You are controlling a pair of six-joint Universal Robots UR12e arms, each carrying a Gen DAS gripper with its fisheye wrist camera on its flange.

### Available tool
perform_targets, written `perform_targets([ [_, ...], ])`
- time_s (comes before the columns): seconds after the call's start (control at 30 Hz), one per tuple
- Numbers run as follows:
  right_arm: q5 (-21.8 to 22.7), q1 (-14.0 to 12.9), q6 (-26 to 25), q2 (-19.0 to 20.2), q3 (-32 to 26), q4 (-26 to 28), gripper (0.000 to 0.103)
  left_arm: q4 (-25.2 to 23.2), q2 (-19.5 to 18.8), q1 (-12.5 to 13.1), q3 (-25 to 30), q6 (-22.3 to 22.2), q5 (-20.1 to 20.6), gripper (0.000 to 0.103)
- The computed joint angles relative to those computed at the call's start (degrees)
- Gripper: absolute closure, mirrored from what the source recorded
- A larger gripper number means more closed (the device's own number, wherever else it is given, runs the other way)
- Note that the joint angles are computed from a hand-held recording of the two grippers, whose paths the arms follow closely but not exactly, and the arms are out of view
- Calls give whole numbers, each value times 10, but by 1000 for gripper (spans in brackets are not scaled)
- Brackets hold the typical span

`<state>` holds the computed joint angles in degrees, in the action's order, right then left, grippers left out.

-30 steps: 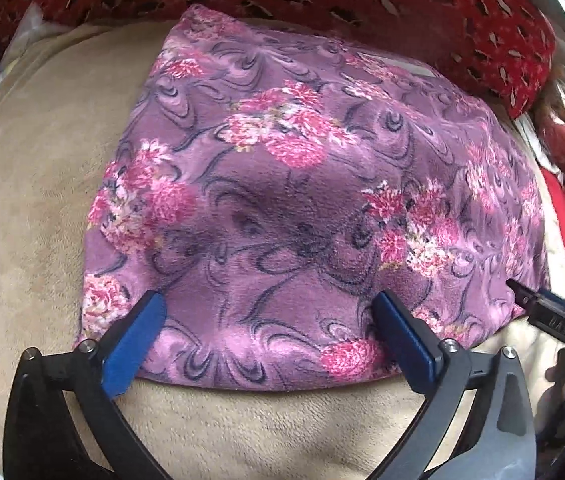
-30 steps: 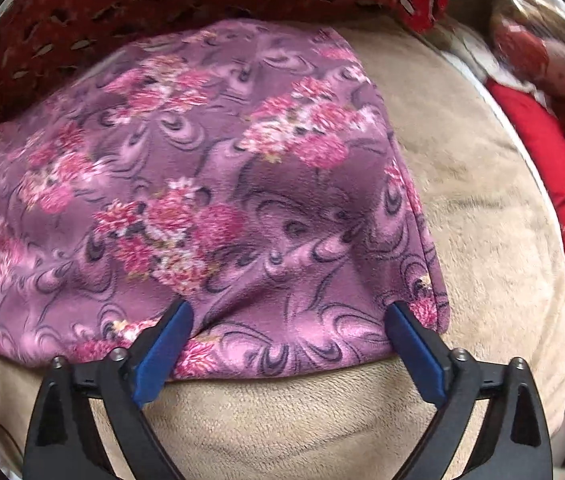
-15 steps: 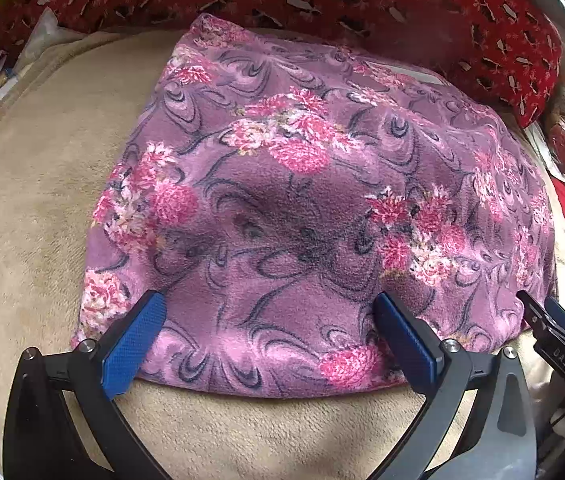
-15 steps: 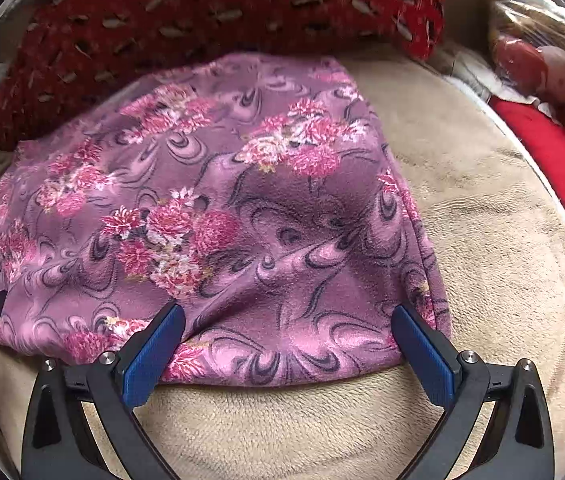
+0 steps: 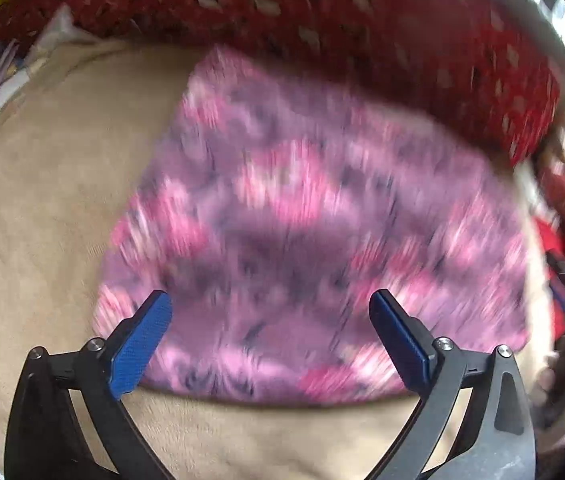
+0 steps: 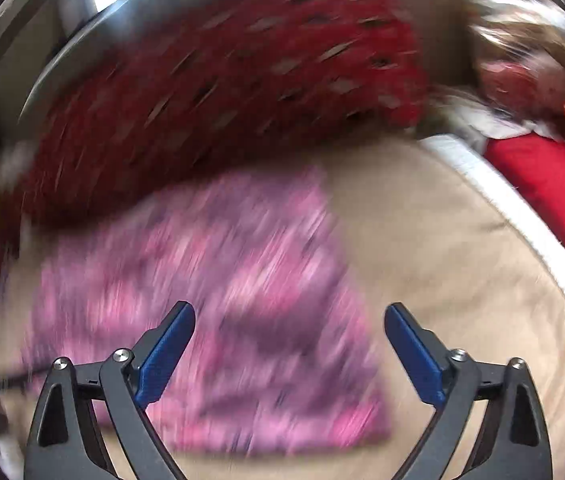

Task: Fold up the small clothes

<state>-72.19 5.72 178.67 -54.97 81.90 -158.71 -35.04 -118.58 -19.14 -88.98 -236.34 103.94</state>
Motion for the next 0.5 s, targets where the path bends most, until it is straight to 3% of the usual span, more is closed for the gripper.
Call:
perform_targets([
  [0.1,15,-8,53,51,-100,115,10,15,1,15,11,-18,-5,3],
  [0.17,45,-10,54,89,-170,214,22,6,-7,29,29,-16,-23,3],
  [0.2,66,-10,49,104,-189,235,39,-4,-12,32,39,-11,-19,3],
  [0.23,71,-8,43,108,-197,232,82,-17,-16,34,48,-5,-8,3],
  [0.27,100,-8,36,100,-181,205,100,-35,-24,34,60,-1,6,3],
  [0.33,123,-11,50,101,-173,129,98,-78,-38,37,77,-2,11,3],
  [0.37,109,-11,58,101,-175,126,98,-115,-48,42,88,-8,-2,3],
  [0.43,34,-3,34,115,-197,192,101,-153,-61,49,96,-10,-33,0],
  [0.5,32,-6,26,119,-205,225,101,-139,-58,46,92,-12,-16,1],
])
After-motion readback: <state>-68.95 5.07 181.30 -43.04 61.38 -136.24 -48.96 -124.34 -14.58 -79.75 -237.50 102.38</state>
